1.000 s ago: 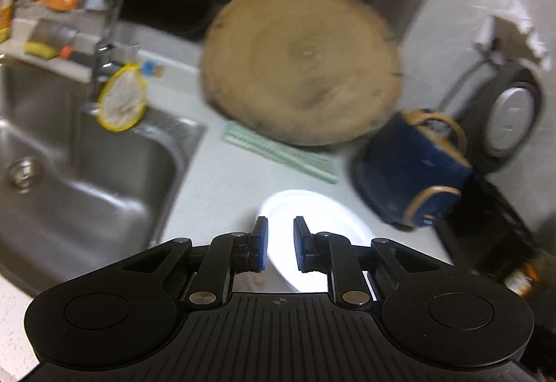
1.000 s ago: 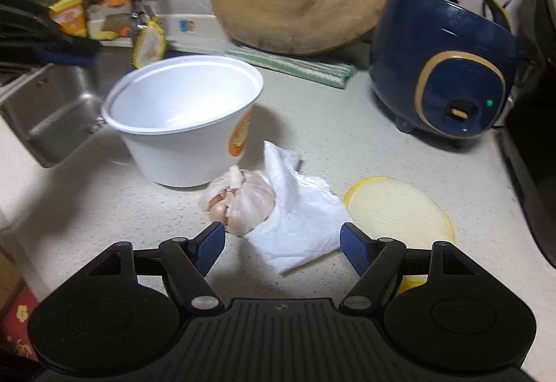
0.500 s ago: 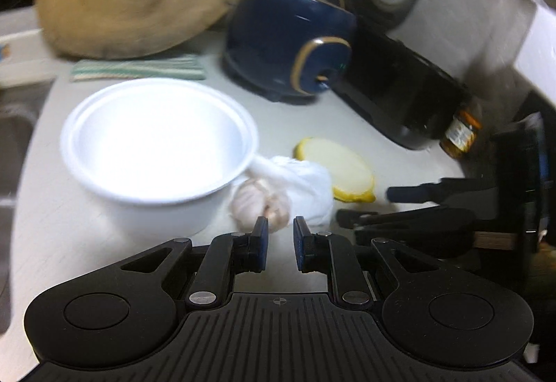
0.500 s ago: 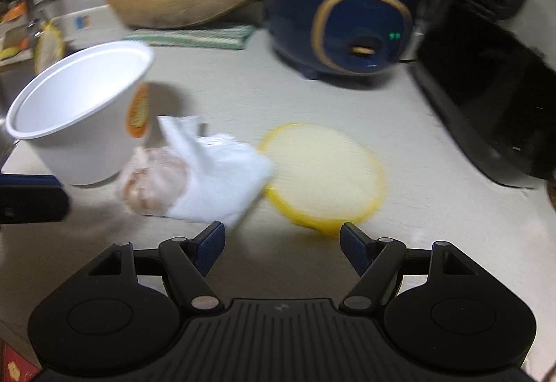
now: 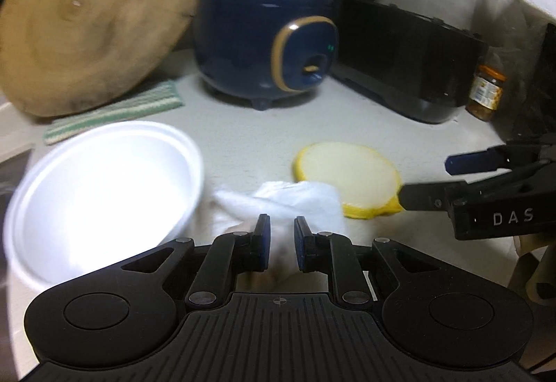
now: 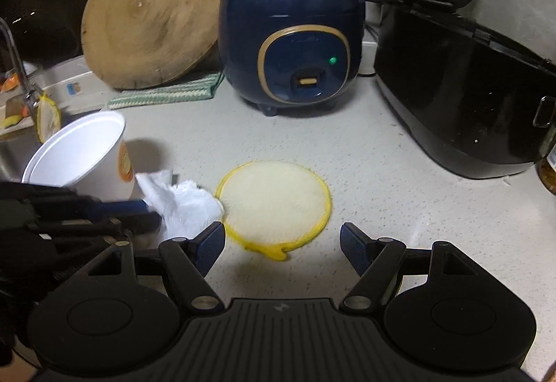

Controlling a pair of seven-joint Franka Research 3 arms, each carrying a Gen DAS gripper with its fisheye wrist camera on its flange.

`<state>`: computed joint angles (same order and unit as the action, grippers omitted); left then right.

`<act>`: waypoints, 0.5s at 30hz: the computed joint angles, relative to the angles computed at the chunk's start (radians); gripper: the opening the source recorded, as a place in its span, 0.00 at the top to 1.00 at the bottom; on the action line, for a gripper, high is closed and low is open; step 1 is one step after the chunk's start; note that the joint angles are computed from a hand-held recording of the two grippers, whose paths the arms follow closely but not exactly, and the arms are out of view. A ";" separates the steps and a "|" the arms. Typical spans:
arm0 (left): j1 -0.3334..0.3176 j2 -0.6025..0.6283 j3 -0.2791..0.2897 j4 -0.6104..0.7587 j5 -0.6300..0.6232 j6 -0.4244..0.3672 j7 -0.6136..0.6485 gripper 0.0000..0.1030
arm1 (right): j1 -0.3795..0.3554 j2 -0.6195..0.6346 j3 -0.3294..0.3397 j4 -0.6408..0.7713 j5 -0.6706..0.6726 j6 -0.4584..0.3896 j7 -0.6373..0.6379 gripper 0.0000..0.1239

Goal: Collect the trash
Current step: 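Position the right tool over the garlic bulb beside the white tissue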

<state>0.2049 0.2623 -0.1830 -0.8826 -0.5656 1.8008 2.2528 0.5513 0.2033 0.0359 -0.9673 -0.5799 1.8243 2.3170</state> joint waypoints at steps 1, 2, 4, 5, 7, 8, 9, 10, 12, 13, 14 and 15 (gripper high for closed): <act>0.008 -0.004 0.005 0.000 -0.003 -0.001 -0.010 0.81 | -0.001 -0.007 0.001 -0.015 0.004 0.007 -0.006 0.40; 0.011 -0.009 0.013 -0.003 0.006 0.003 -0.031 0.81 | -0.006 -0.012 0.003 -0.030 0.012 0.017 -0.012 0.40; 0.015 -0.014 0.026 -0.005 0.027 0.008 -0.076 0.81 | -0.016 -0.013 0.007 -0.043 0.035 0.032 -0.024 0.40; 0.023 -0.014 0.032 -0.001 0.028 0.004 -0.105 0.81 | -0.021 -0.012 0.009 -0.045 0.046 0.040 -0.031 0.40; 0.049 -0.003 0.035 0.022 -0.002 -0.021 -0.161 0.81 | -0.030 -0.012 0.012 -0.055 0.070 0.068 -0.058 0.40; 0.068 -0.004 0.036 0.022 -0.028 -0.027 -0.189 0.81 | -0.034 -0.006 0.015 -0.051 0.084 0.081 -0.079 0.40; 0.082 -0.010 0.038 0.014 -0.045 -0.024 -0.208 0.81 | -0.036 0.005 0.016 -0.038 0.097 0.088 -0.101 0.40; 0.091 -0.018 0.040 0.002 -0.053 -0.017 -0.219 0.81 | -0.038 0.016 0.017 -0.025 0.115 0.100 -0.124 0.40; 0.106 -0.034 0.046 -0.022 -0.069 -0.010 -0.228 0.81 | -0.045 0.042 0.019 0.006 0.169 0.134 -0.171 0.40; 0.113 -0.038 0.048 -0.027 -0.081 -0.018 -0.230 0.81 | -0.046 0.054 0.019 0.020 0.195 0.152 -0.190 0.40; 0.119 -0.039 0.049 -0.026 -0.096 -0.031 -0.228 0.81 | -0.045 0.070 0.019 0.041 0.215 0.170 -0.207 0.40; 0.123 -0.044 0.047 -0.032 -0.110 -0.039 -0.216 0.81 | -0.037 0.090 0.014 0.068 0.220 0.180 -0.219 0.41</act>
